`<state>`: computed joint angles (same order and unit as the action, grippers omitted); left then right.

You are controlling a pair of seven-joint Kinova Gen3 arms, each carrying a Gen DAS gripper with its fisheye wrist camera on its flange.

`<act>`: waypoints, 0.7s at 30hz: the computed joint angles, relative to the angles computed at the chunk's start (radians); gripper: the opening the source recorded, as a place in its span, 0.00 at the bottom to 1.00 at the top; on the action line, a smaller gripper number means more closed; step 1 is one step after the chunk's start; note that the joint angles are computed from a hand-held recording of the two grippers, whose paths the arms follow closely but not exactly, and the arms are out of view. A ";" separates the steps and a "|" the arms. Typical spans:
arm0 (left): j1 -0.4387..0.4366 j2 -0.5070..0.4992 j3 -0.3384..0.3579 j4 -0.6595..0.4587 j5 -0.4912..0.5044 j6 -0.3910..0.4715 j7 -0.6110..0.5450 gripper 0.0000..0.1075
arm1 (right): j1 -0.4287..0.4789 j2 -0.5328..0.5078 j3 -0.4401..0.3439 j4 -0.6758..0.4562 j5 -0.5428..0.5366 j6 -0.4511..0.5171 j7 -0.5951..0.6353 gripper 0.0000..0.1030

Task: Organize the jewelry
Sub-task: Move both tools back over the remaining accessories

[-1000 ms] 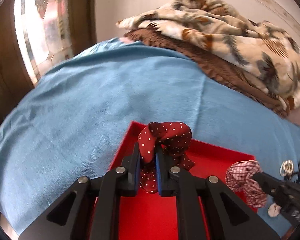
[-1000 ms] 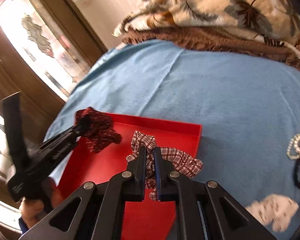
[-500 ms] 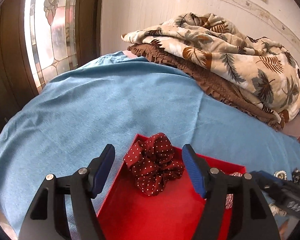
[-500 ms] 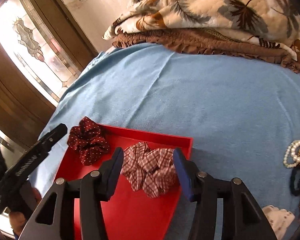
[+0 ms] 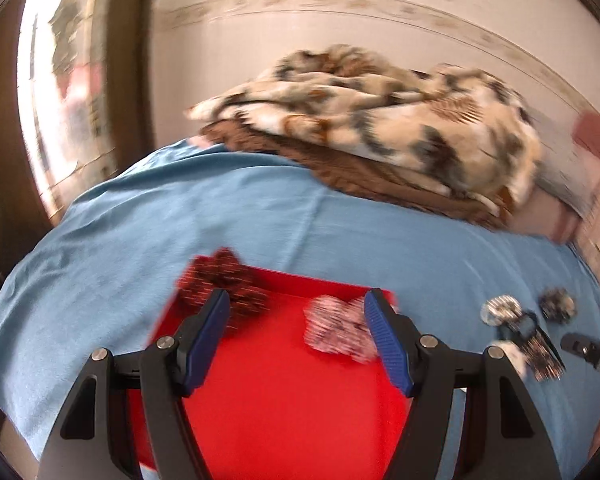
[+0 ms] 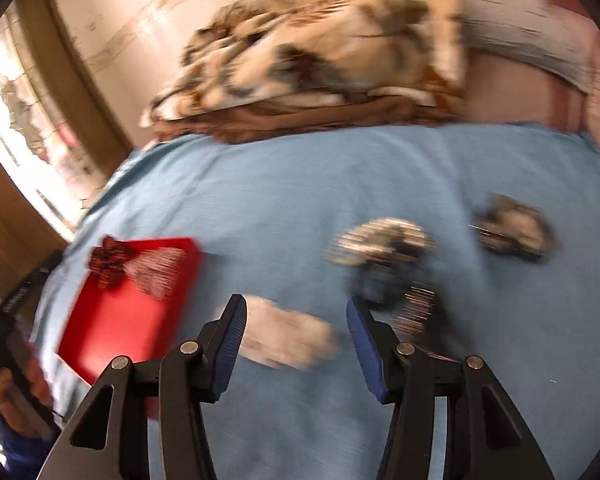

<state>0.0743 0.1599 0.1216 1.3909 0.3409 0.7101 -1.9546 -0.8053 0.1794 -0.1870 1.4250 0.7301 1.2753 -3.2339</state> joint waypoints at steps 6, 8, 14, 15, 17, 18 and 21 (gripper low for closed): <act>0.082 -0.011 0.049 -0.005 -0.003 0.116 -0.045 0.65 | 0.003 -0.107 -0.050 0.180 -0.007 0.053 -0.150 0.56; 0.130 -0.006 0.063 -0.003 -0.039 0.124 -0.037 0.65 | 0.023 -0.126 -0.067 0.219 -0.006 0.034 -0.176 0.56; 0.245 0.042 0.079 -0.010 -0.140 0.112 0.028 0.69 | 0.067 -0.150 -0.103 0.296 0.014 -0.035 -0.183 0.58; 0.253 0.051 0.079 -0.013 -0.145 0.112 0.034 0.69 | 0.075 -0.147 -0.103 0.302 0.018 -0.046 -0.167 0.58; 0.281 0.087 0.076 -0.041 -0.178 0.125 0.068 0.69 | 0.081 -0.137 -0.103 0.308 0.028 -0.057 -0.155 0.59; 0.290 0.100 0.075 -0.051 -0.188 0.130 0.080 0.69 | 0.089 -0.134 -0.097 0.313 0.031 -0.068 -0.142 0.59; 0.303 0.144 0.076 -0.091 -0.195 0.161 0.101 0.69 | 0.120 -0.148 -0.079 0.349 0.028 -0.145 -0.120 0.59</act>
<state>0.3769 0.3042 0.1977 1.3001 0.1459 0.8711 -1.8531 -0.6856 0.0312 -0.2659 1.7744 0.7578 1.1305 -3.3535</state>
